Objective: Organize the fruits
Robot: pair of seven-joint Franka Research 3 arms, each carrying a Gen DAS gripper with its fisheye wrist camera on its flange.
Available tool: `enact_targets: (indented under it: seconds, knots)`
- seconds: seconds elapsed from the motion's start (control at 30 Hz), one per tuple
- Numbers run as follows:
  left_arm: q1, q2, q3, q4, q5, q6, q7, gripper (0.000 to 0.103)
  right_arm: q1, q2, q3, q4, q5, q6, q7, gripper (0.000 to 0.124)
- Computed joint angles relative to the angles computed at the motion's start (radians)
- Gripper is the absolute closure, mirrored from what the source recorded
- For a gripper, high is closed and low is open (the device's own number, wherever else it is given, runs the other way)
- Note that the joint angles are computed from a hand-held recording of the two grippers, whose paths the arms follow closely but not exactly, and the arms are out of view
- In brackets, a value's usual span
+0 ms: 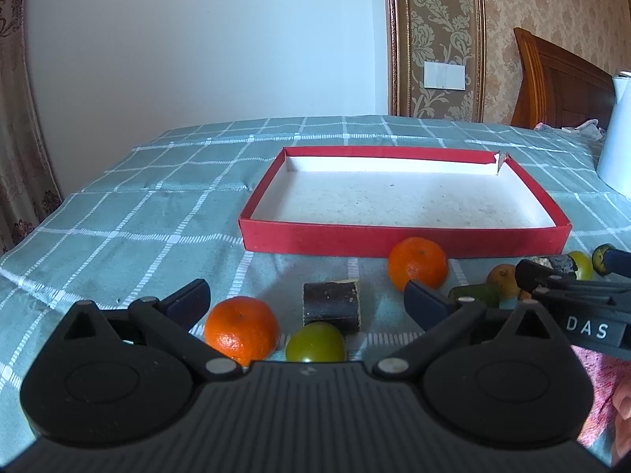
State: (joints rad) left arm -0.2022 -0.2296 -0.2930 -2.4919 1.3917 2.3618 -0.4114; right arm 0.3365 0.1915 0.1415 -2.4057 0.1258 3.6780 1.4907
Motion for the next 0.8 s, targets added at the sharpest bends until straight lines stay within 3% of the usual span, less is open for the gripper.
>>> enact_targets:
  seconds: [0.8]
  knots:
    - [-0.006,0.016,0.000,-0.002,0.015,-0.010,-0.004,0.000,-0.008,0.007,0.003,0.006,-0.018,-0.006,0.008,0.021]
